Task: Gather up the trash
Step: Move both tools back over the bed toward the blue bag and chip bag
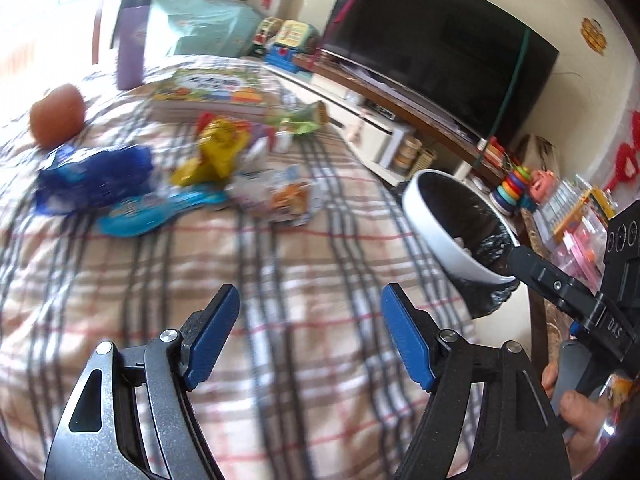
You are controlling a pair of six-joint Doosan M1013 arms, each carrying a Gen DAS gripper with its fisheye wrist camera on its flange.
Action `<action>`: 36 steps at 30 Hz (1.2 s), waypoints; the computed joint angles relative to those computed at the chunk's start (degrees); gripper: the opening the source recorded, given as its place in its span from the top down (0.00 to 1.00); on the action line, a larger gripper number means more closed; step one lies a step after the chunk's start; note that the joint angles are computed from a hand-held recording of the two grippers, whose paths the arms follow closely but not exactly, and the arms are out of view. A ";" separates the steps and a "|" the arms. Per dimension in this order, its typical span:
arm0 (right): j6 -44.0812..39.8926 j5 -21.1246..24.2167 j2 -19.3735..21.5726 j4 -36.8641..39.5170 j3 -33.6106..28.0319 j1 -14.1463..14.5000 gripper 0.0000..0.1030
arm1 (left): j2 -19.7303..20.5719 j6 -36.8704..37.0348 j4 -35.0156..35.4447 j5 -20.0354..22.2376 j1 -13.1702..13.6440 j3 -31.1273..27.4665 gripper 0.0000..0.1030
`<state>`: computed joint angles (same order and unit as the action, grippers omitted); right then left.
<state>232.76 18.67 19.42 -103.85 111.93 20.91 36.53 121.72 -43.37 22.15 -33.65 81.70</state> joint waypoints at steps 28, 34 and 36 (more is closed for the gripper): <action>-27.45 -7.54 6.78 22.76 -9.28 1.53 0.03 | -1.06 -13.99 7.08 -3.31 4.94 3.16 0.26; -38.68 -8.13 8.15 33.02 -11.55 1.22 0.03 | -0.16 -17.55 9.74 -2.37 5.70 1.30 0.26; -41.97 -8.58 8.67 36.24 -12.37 0.93 0.03 | 0.16 -18.92 11.09 -2.33 5.89 0.51 0.26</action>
